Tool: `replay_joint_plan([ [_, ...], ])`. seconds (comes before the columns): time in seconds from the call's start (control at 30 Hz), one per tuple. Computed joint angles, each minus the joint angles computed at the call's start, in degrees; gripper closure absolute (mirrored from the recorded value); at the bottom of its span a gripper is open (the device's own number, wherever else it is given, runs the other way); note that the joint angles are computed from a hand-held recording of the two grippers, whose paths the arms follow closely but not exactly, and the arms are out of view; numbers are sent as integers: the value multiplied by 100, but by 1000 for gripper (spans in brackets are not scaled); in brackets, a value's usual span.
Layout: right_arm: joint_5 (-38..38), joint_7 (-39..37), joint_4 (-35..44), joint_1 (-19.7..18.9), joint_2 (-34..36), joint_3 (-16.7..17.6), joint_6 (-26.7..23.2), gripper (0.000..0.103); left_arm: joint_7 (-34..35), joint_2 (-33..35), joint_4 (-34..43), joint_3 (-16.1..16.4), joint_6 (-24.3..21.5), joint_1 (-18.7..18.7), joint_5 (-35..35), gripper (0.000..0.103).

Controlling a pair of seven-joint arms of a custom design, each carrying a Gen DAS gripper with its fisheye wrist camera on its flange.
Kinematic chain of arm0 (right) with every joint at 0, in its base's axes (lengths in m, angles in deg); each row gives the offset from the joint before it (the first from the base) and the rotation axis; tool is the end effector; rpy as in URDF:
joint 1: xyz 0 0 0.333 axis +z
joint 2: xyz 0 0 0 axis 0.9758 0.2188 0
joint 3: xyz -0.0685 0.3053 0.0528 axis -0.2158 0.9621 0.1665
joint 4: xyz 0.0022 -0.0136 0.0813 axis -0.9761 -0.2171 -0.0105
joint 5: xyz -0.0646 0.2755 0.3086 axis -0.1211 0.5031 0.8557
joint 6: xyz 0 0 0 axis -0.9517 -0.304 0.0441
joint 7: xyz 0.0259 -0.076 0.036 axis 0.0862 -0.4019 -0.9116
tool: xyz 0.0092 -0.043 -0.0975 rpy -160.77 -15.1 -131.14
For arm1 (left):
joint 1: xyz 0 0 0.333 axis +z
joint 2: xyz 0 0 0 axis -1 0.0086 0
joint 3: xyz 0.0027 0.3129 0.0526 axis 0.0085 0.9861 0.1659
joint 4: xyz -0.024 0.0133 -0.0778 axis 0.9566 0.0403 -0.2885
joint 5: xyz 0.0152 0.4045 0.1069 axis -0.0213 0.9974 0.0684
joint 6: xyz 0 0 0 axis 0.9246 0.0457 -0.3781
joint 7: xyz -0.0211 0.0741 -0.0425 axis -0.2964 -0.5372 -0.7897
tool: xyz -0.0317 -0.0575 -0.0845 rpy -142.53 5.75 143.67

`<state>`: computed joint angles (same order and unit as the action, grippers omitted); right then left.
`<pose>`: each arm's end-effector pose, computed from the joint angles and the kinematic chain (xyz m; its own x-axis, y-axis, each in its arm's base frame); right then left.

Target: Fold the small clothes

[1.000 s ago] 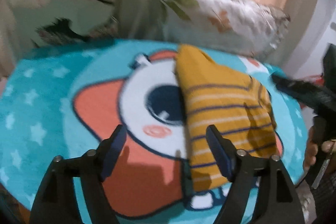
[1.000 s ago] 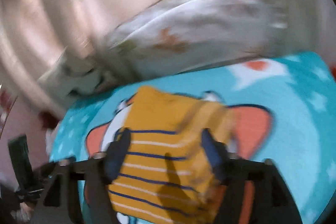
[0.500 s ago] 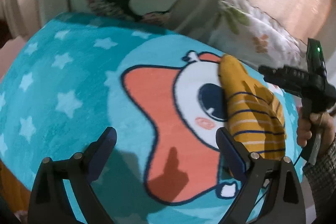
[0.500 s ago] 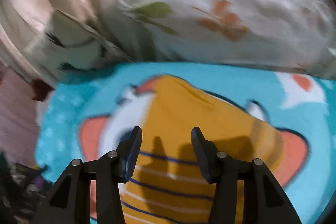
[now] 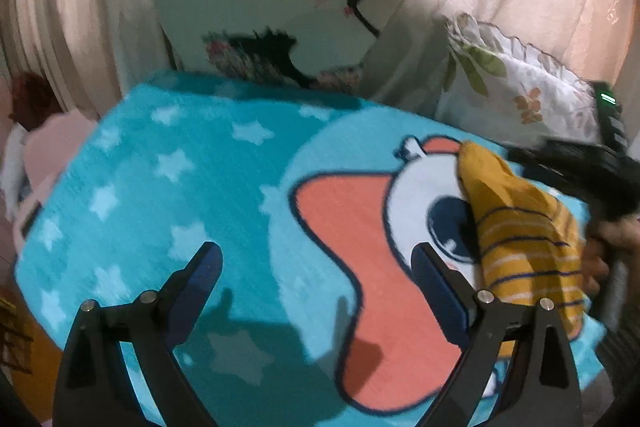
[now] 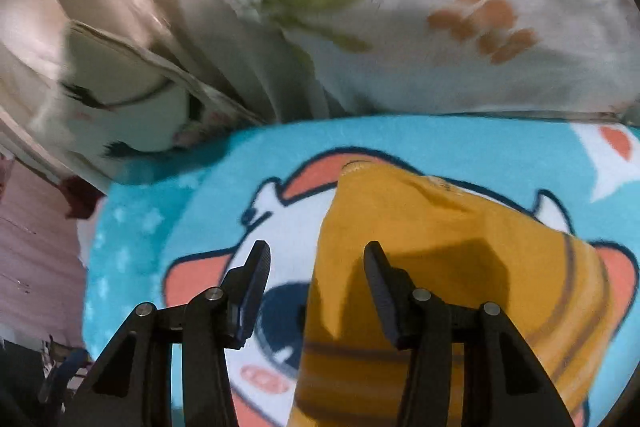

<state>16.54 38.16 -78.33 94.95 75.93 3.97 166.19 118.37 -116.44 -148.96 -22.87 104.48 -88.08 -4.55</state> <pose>0.5462 0.1913 0.4634 0.0607 -0.9300 -0.3626 -0.8535 0.1400 -0.5020 0.4149 -0.0339 0.4855 0.1238 -0.9887 0.0847 -0.7567 -0.1493 -0.6365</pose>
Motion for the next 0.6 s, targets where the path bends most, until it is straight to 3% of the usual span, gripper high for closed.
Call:
replay_joint_plan([
  [0.07, -415, 347, -495, -81, -432, 61, 138, 50, -406, -71, -63, -534, 406, 546, 488, 8],
  [0.2, -867, 898, -1229, -243, -986, -31, -87, 49, -866, -190, -224, -858, 1283, 978, 898, 5],
  [0.27, -1174, 1312, -1600, -444, -1198, 0, -164, 50, -932, -188, -253, -809, 1702, 996, 915, 0],
  [0.33, -970, 1196, -2039, -369, -1522, -235, -58, 55, -652, -54, -148, -356, 1834, 563, 777, 0],
  [0.4, -977, 1412, -2227, -452, -1828, -234, -137, 57, -250, 91, 26, 150, 1714, -1, 580, 0],
  [0.5, -1589, 2350, -2262, -910, -2127, 246, -112, 51, 556, 326, 365, 932, 1311, -980, 127, 0],
  [0.6, -2194, 2827, -2023, -1081, -1981, 516, -17, 51, 886, 406, 504, 1107, 914, -1352, -313, 0],
])
